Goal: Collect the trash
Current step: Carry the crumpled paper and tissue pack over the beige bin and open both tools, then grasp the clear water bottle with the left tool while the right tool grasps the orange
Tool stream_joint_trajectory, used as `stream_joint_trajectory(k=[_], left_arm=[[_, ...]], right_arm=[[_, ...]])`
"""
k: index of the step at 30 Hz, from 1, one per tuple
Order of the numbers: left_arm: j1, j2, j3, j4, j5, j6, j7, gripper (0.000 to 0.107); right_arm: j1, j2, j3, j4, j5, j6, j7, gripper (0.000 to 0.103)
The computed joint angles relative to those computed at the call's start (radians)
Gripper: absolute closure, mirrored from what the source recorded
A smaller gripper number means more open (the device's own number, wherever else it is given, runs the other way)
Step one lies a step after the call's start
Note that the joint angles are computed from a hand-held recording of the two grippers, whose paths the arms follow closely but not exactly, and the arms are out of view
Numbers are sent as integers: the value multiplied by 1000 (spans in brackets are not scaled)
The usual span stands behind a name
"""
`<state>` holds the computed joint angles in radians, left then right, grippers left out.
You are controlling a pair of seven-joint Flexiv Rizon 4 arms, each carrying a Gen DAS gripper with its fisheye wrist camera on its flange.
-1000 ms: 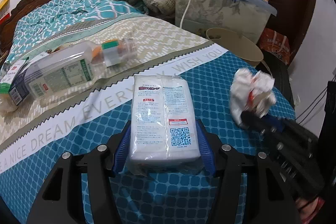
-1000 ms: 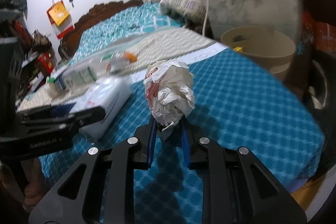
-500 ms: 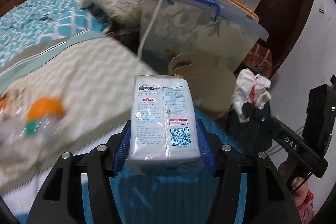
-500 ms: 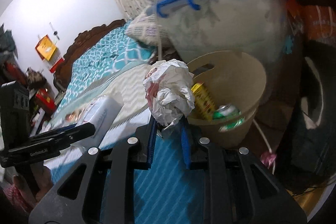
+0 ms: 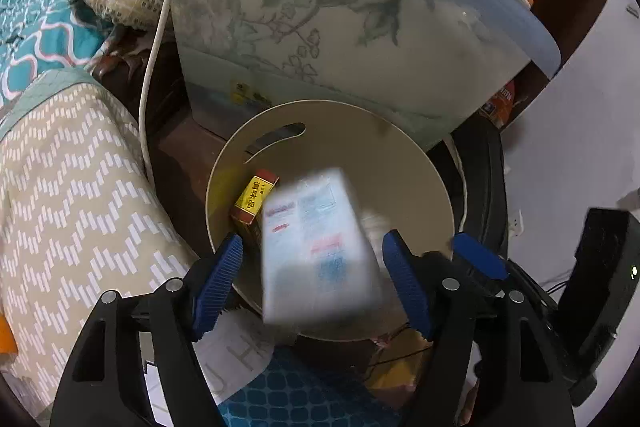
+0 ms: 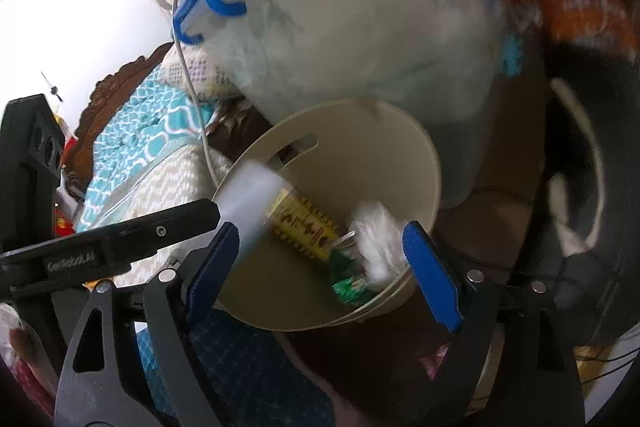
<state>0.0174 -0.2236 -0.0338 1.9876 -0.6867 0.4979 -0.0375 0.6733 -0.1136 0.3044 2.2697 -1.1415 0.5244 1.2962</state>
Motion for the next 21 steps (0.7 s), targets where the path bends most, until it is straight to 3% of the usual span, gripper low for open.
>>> stream_joint_trajectory(k=[4,9,15,18,21], left_arm=[[49,21,20,-30,-46,-106,35,35],[166,22,77,-100,-136,-271,152,35],[368,-122,118,-319,-206,-427,138,34],[464,-249,107,-481,-222,-414,38,34],[536,-405,95,-683,-177,-405,-152,35]], right_arm=[[41,17,30,-21,23,-119,49,19],[76,-9,31,-84,-24,-152,41,21],[31,-109,-61,-204,-260,91,9,34],[3,-207,-121,-332,-381,250,-43,37],[-19,-335,-181,-504,-434,419,-121,45]])
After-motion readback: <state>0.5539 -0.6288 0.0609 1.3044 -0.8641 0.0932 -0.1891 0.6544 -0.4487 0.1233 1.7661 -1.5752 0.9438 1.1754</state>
